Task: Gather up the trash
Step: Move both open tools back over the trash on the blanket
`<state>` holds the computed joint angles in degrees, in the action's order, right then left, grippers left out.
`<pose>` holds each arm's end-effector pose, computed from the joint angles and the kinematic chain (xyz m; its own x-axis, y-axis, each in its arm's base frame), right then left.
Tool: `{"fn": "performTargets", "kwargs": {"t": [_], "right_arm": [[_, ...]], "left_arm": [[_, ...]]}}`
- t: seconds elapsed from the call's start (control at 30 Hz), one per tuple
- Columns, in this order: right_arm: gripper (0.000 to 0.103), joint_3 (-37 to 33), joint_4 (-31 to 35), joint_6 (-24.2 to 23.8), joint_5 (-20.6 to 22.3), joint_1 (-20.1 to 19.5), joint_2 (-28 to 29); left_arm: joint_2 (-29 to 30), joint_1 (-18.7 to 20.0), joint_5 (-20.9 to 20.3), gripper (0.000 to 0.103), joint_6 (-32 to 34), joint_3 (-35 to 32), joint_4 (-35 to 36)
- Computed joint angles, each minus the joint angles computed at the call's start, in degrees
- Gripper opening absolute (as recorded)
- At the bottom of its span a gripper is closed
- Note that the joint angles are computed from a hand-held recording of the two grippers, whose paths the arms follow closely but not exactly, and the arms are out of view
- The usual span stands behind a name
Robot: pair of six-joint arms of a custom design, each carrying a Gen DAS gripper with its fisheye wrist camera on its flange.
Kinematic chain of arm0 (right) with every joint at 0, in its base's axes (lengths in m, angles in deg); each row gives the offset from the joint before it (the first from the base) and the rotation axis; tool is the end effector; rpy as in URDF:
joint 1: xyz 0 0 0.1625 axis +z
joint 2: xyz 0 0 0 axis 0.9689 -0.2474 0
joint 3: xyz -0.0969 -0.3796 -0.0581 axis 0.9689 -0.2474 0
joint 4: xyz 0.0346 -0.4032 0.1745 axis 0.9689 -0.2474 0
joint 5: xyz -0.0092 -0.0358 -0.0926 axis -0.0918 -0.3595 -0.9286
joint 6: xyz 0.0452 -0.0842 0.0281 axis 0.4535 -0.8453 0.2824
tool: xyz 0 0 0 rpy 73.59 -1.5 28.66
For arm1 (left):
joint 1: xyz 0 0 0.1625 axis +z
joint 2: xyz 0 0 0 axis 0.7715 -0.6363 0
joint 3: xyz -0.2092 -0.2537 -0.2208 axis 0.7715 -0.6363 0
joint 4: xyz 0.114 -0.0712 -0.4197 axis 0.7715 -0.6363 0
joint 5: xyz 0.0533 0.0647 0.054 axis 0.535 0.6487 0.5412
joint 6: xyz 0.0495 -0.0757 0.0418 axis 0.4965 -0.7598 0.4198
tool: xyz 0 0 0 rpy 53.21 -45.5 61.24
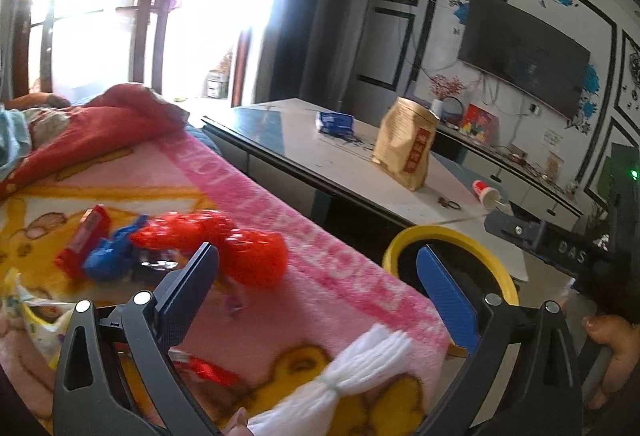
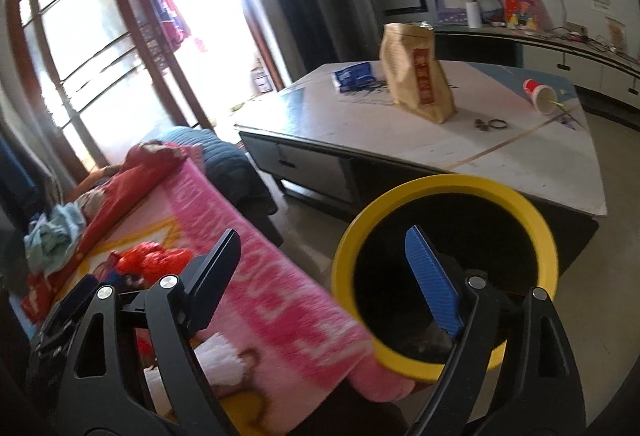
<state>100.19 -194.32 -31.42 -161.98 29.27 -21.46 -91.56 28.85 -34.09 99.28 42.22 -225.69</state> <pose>0.2898 -0.7165 -0.0779 -0.8850 -0.1415 0.4436 -0.4237 0.6397 -0.6413 0.0546 -0.6660 0.2570 -0.8338 -0.0056 -0.5521 0.4741 0.5051 -0.7212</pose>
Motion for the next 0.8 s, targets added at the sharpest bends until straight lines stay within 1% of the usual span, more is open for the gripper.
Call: {"fn": "performTargets", "kwargs": {"t": [0.43,0.8], "right_arm": [[0.077,1.7,3.1,-1.3,2.9,2.4,1.0],[0.078,1.9,5.8,-1.4,3.0,3.5,2.0]], "left_arm": [[-3.3,1.2,2.3,0.096,-0.5,2.3,-3.1],[-5.6,2.4,4.3,0.096,-1.3,3.7,-5.9]]}}
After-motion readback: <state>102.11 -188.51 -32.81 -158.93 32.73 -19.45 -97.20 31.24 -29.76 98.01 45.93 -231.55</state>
